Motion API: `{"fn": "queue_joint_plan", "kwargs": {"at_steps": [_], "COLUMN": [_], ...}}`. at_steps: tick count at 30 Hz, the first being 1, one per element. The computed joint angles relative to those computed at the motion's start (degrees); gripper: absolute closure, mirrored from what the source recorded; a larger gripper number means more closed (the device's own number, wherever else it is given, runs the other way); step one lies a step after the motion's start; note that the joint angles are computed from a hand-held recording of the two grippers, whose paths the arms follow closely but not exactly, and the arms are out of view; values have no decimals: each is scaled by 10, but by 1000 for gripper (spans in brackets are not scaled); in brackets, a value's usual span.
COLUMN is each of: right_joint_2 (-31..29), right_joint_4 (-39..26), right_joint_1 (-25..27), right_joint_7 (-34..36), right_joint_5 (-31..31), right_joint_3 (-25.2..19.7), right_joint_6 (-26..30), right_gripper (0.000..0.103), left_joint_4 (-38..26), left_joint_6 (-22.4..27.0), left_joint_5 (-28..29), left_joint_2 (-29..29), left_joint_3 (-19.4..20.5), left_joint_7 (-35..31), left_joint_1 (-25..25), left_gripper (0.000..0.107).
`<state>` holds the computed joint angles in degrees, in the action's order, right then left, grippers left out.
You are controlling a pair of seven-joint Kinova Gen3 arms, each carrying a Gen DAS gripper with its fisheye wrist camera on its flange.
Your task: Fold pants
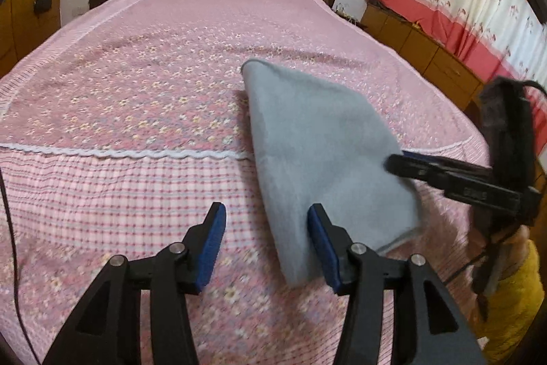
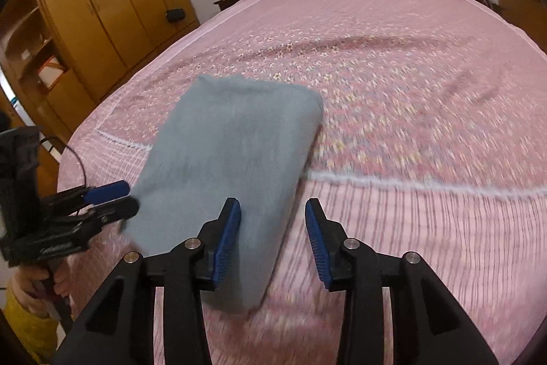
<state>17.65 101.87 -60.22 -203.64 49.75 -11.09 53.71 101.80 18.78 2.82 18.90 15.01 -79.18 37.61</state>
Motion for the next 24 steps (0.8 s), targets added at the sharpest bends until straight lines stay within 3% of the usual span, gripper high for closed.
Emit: {"fn": "queue_joint_plan", "kwargs": {"at_steps": [2,8,12,17,24], "right_joint_2": [2,49,51,51,55], "right_joint_4": [-2,-36,-37,-51,-74], "right_joint_1": [-16,-40,-55,-71,-102], "right_joint_7": [-22,-30,-52,-61,-74], "right_joint_5": [1,-10,-7,-11,-17], "right_joint_3": [-4,-1,12,10,2], "right_joint_6": [11,45,52,85,145], "right_gripper": [63,62,61,58,42], "left_joint_4": [-5,6,3,3,5], "left_joint_6": [13,3,-3,12,47], "left_joint_5": [-20,-46,-62,-113,-159], "left_joint_2": [4,9,16,2,-12], "left_joint_3": [-25,-46,-53,-92,-81], "left_joint_7": [25,61,78,142,210], "left_joint_1": [26,43,51,100,109], "left_gripper": [53,46,45,45,38]}}
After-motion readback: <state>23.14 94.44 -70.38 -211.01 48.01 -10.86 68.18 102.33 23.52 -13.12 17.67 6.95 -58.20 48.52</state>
